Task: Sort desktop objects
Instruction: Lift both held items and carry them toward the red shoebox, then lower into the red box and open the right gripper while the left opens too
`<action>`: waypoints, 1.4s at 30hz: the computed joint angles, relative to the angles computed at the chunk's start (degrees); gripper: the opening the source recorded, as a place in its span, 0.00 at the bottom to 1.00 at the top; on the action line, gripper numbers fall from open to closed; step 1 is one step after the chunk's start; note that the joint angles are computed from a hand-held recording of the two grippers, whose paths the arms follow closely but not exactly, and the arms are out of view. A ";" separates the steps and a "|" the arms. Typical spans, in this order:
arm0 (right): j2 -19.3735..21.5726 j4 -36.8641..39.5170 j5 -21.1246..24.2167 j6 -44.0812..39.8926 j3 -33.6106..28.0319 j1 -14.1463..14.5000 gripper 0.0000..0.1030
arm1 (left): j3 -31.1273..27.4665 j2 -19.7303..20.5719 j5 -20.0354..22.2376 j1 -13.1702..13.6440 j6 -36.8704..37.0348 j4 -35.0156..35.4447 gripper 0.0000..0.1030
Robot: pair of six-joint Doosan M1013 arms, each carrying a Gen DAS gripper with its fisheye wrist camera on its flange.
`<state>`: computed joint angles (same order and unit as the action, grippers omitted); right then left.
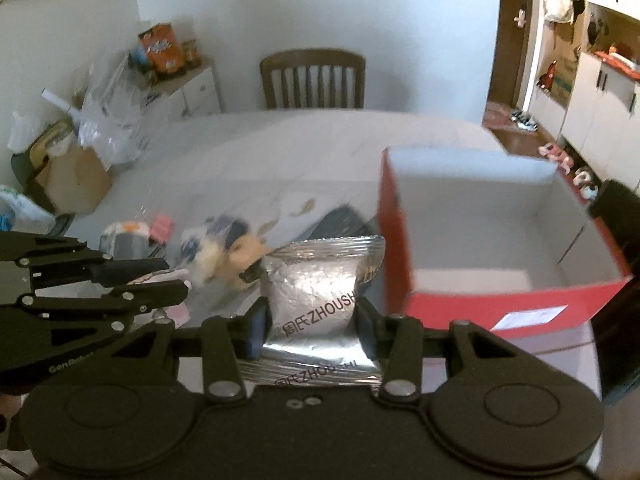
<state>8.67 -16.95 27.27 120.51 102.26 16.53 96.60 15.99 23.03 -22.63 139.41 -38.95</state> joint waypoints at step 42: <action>9.17 18.31 6.09 -34.15 -5.93 -18.35 0.43 | -41.45 27.78 26.39 -11.51 -32.48 28.81 0.19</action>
